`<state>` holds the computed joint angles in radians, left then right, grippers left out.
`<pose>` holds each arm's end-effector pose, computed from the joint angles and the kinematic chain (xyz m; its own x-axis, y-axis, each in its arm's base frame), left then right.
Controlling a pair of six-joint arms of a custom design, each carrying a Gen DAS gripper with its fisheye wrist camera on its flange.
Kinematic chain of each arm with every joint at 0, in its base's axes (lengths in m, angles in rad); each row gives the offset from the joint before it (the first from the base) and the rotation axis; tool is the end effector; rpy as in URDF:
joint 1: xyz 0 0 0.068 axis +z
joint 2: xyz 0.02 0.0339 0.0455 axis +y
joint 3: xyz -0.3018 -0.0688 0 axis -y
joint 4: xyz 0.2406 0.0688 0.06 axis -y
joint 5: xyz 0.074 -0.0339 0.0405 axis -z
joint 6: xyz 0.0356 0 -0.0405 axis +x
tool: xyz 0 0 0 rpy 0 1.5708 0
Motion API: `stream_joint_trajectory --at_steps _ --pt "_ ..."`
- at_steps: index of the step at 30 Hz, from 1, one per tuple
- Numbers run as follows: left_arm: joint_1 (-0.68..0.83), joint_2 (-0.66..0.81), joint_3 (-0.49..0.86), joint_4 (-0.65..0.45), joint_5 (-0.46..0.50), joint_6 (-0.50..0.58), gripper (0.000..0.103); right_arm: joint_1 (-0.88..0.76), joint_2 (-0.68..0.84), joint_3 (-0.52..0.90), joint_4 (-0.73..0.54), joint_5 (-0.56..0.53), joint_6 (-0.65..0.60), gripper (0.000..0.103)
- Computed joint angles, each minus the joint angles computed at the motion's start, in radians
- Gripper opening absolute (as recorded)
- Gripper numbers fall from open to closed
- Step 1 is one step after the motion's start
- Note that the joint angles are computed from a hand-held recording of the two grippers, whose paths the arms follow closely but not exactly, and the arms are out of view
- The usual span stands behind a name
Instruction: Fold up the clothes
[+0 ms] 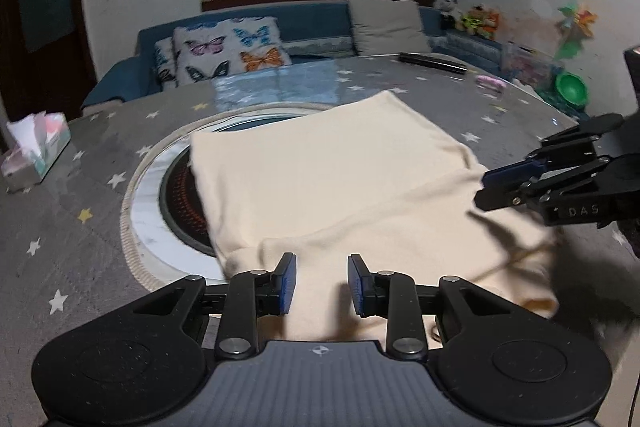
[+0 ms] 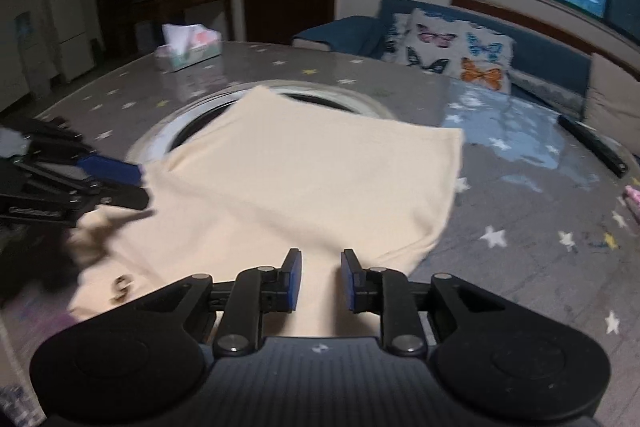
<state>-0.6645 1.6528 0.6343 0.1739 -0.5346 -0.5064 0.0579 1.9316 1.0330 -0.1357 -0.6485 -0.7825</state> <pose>0.2407 -0.1655 0.1627 -0.6429 -0.0265 -0.7655 -0.0544 0.9985 0.0111 0.3738 0.0432 0.1570 -0.3587 -0.5837 -0.7285 -0.8562 0.5165 0.0078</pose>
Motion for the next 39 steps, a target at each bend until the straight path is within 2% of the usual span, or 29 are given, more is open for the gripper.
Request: stream_joint_trajectory --at_steps 2,8,14,18,23,25,27,28,29,31,34,39 --pt "-0.029 0.000 -0.007 0.003 0.005 0.013 0.034 -0.009 -0.020 -0.029 -0.024 -0.008 -0.042 0.022" --pt "-0.120 -0.045 -0.032 -0.087 -0.039 0.002 0.036 -0.046 -0.089 -0.124 -0.020 0.002 -0.153 0.023" --pt "-0.220 -0.125 -0.067 -0.197 -0.111 -0.021 0.042 -0.097 -0.096 -0.143 -0.043 0.012 -0.225 0.023" --pt "-0.267 -0.086 -0.059 -0.192 -0.140 0.033 0.044 -0.125 -0.106 -0.106 -0.114 -0.014 -0.240 0.024" --pt "-0.291 -0.001 -0.049 -0.115 -0.163 0.108 0.044 -0.153 -0.131 -0.109 -0.157 -0.010 -0.348 0.037" --pt "-0.294 0.027 -0.052 -0.066 -0.176 0.144 0.044 -0.163 -0.143 -0.126 -0.156 -0.004 -0.390 0.047" --pt "-0.289 0.048 -0.054 -0.022 -0.185 0.175 0.039 -0.171 -0.152 -0.145 -0.146 -0.009 -0.434 0.054" --pt "-0.283 0.057 -0.053 -0.003 -0.189 0.188 0.025 -0.175 -0.157 -0.155 -0.141 -0.011 -0.456 0.054" --pt "-0.274 0.052 -0.057 0.013 -0.180 0.193 0.017 -0.176 -0.160 -0.162 -0.137 -0.015 -0.473 0.055" --pt "-0.250 0.028 -0.070 0.045 -0.154 0.199 0.012 -0.175 -0.166 -0.181 -0.124 -0.024 -0.506 0.062" --pt "-0.191 -0.026 -0.073 0.054 -0.113 0.198 0.010 -0.166 -0.168 -0.201 -0.103 -0.052 -0.550 0.068" --pt "-0.068 -0.060 -0.046 0.058 -0.005 0.183 0.009 -0.102 -0.140 -0.226 -0.010 -0.077 -0.544 0.065"
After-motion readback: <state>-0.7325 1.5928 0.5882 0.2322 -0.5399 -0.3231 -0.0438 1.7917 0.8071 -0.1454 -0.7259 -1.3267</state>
